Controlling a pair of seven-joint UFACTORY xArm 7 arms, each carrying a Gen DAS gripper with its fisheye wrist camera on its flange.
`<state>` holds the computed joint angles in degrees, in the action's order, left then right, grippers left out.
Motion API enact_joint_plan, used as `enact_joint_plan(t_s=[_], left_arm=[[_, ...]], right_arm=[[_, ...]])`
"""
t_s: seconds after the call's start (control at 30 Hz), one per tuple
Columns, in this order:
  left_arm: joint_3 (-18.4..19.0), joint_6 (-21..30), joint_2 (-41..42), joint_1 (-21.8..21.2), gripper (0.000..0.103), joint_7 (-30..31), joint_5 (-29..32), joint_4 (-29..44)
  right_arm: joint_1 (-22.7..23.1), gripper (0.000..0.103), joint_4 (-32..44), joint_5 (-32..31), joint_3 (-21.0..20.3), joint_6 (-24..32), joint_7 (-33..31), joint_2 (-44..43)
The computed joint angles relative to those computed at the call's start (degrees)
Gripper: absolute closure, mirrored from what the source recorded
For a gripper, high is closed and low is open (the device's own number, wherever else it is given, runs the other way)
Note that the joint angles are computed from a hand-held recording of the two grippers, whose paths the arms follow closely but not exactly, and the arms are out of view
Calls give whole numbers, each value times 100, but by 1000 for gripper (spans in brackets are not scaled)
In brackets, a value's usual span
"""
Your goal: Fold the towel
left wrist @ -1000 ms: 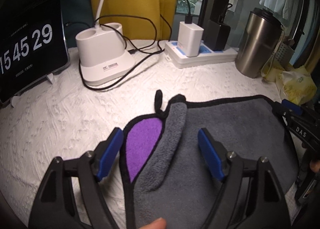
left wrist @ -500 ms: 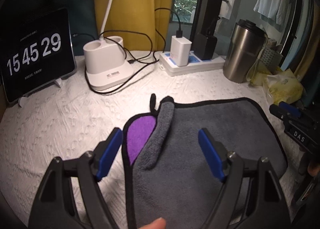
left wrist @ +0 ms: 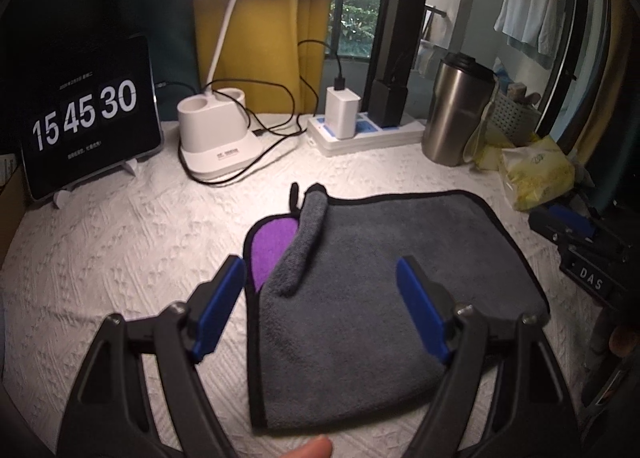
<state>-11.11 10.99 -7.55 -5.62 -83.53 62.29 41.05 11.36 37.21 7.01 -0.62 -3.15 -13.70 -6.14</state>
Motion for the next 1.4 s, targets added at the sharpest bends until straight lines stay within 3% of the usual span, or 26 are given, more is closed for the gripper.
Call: enact_joint_plan(t_s=[0.37,0.6,0.97,1.4], left_arm=[[-416,-27,-740,87,24,91,-401,-485],[-972,14,-1412,338,24,265,-848,-846],[-1523,74,-2498,221,24,891,-2074,-1336],[-2105,608,-3940,-243,24,1334,-3364,-1745]], right_arm=[[269,63,-700,-19,-313,-47,-40,-834],[227,63,-1171,-173,-391,-46,68,-1437],[129,63,-1815,-340,-550,129,62,-2558],[59,63,-2415,-318,-607,595,-80,-4054]])
